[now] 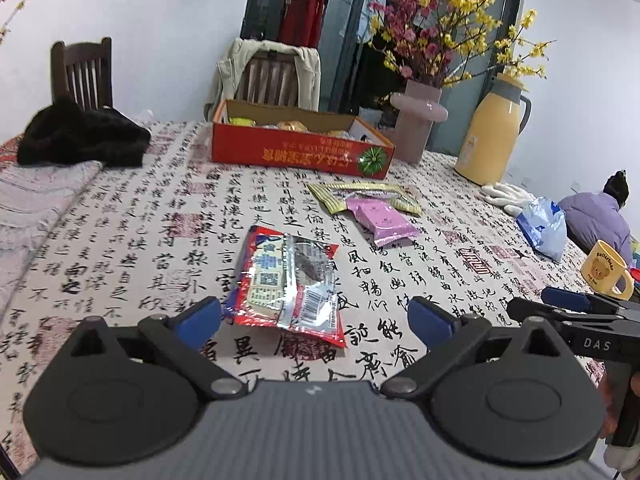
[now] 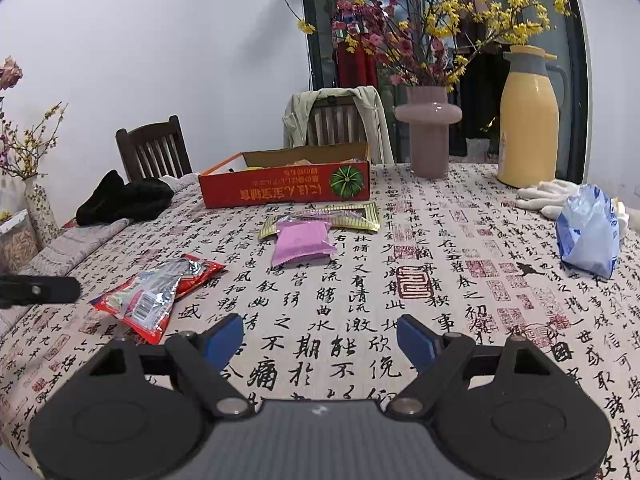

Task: Organize snacks
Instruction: 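Move both tools back over the remaining packets on the table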

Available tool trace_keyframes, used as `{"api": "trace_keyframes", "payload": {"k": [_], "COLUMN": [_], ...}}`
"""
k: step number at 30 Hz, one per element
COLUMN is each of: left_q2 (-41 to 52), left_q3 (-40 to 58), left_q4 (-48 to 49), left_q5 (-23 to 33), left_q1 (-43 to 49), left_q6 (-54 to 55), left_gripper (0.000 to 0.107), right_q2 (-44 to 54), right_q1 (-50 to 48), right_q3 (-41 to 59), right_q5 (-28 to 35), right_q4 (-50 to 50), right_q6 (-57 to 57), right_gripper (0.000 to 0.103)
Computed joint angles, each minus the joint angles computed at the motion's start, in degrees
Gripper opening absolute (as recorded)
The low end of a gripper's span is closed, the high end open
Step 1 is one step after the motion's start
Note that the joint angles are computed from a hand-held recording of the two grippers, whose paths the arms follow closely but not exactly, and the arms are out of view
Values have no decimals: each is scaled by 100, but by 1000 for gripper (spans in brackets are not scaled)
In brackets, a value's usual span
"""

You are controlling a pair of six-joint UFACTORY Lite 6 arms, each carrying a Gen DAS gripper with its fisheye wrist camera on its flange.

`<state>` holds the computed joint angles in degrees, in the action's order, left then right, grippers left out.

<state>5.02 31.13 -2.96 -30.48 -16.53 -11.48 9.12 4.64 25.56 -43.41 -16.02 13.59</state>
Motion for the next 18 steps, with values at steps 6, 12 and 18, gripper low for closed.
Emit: {"api": "trace_keyframes", "payload": {"k": [6,12,18], "left_q2": [1069,2054,2667], "left_q3": [996,2088,3240], "left_q4": [454,828,1429], "left_q5": [134,482,882], "left_q1": [186,384,551], "left_q6": [-223,-381,-686], "left_gripper": [102,102,102], "right_q2": [592,1379,2130], "right_q1": [-3,87,190], "right_q3": [645,1607,2870], "right_q5": [214,595,1129], "right_q4": [55,82,19], "right_q6": [10,48,66], "right_gripper": [84,83,83]}}
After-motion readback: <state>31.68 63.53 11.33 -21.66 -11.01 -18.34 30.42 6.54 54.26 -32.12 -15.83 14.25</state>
